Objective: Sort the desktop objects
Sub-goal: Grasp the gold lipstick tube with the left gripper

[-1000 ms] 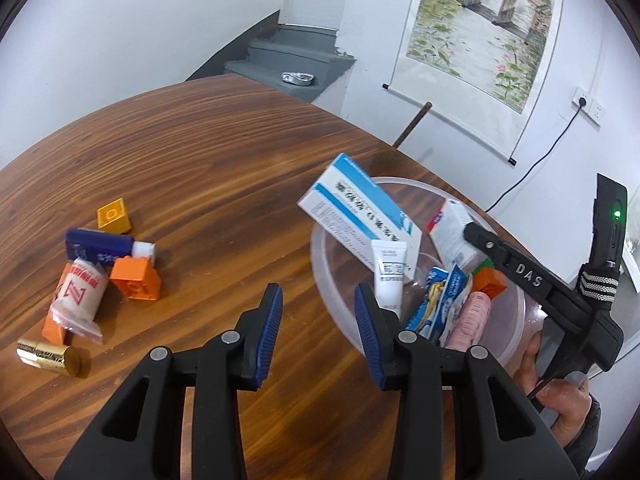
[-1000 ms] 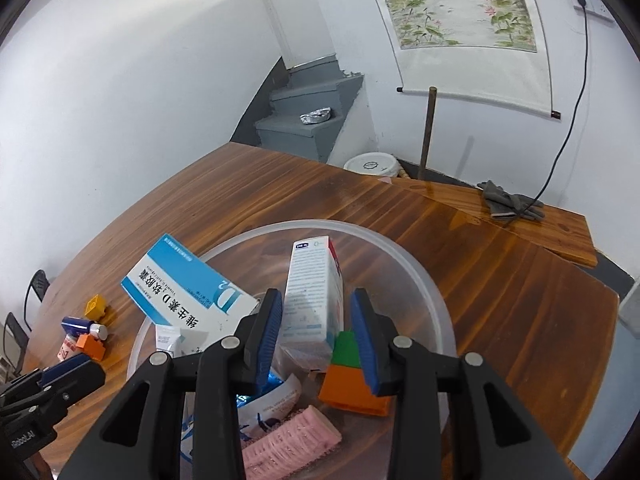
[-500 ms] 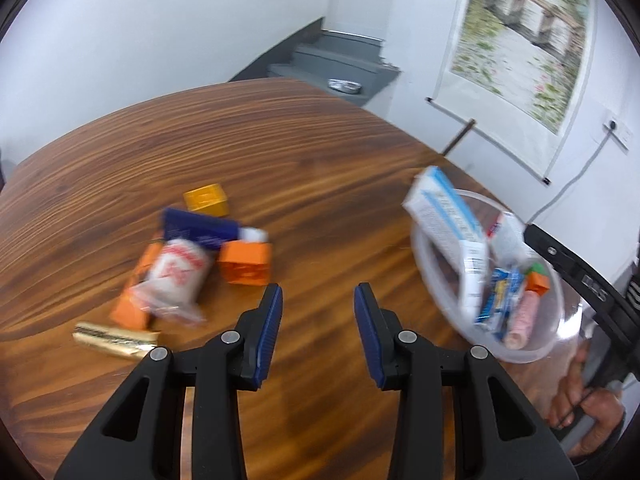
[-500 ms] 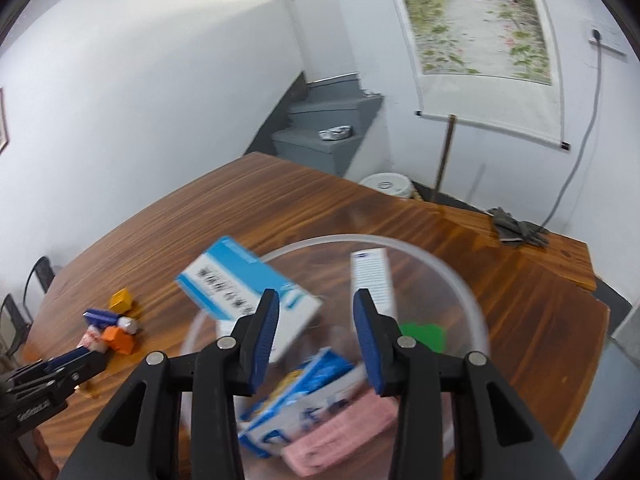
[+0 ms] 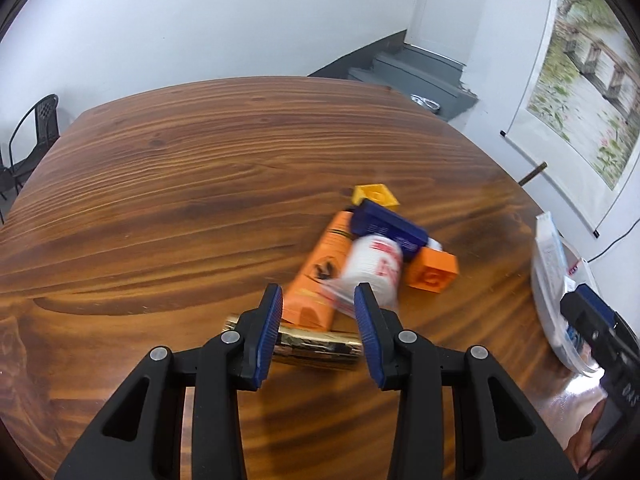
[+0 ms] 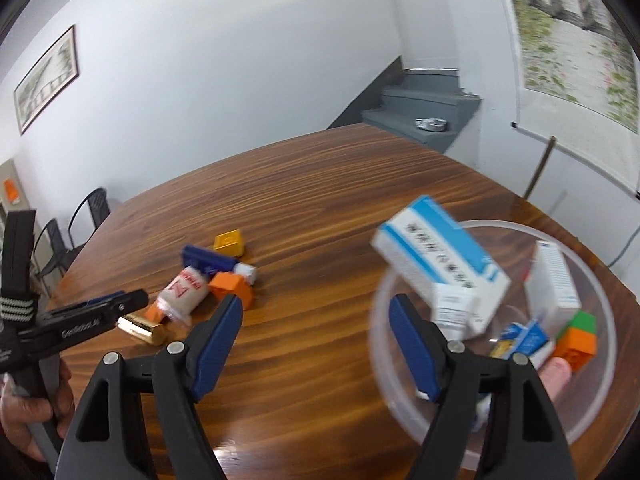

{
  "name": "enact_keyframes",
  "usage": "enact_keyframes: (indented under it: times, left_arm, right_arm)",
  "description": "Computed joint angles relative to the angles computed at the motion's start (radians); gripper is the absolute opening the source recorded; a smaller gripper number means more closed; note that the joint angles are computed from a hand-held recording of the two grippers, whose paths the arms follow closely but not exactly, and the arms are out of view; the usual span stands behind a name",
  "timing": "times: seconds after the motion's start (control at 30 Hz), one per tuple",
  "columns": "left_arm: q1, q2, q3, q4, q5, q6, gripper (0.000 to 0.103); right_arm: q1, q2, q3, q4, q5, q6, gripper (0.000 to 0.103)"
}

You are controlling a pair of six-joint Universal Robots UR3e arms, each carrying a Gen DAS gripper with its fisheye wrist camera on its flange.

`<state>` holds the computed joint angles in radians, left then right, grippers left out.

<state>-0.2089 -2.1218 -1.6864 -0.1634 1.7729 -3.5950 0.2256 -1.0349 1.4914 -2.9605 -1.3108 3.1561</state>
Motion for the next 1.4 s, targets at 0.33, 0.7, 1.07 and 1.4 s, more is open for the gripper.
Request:
enact_keyframes:
  times: [0.33,0.7,1.07,1.4]
  left_arm:
    - [0.062,-0.012,-0.041,0.028,-0.046,-0.004,0.041]
    - [0.067,0.036,-0.072,-0.074,0.011,-0.146,0.051]
    - [0.008,0.008,-0.032,-0.109,0.005,-0.257,0.055]
    - [-0.026,-0.011,-0.01,-0.12,0.033,-0.236,0.055]
  right_arm:
    - [0.09,0.12,-0.127,0.057,0.006,-0.027,0.079]
    - [0.054,0.128,-0.149,0.143,0.06,-0.007,0.08]
    - [0.038,0.119,-0.132,0.142,0.11,-0.012,0.08]
    - [0.034,0.112,-0.121,0.132,0.113,-0.014,0.08]
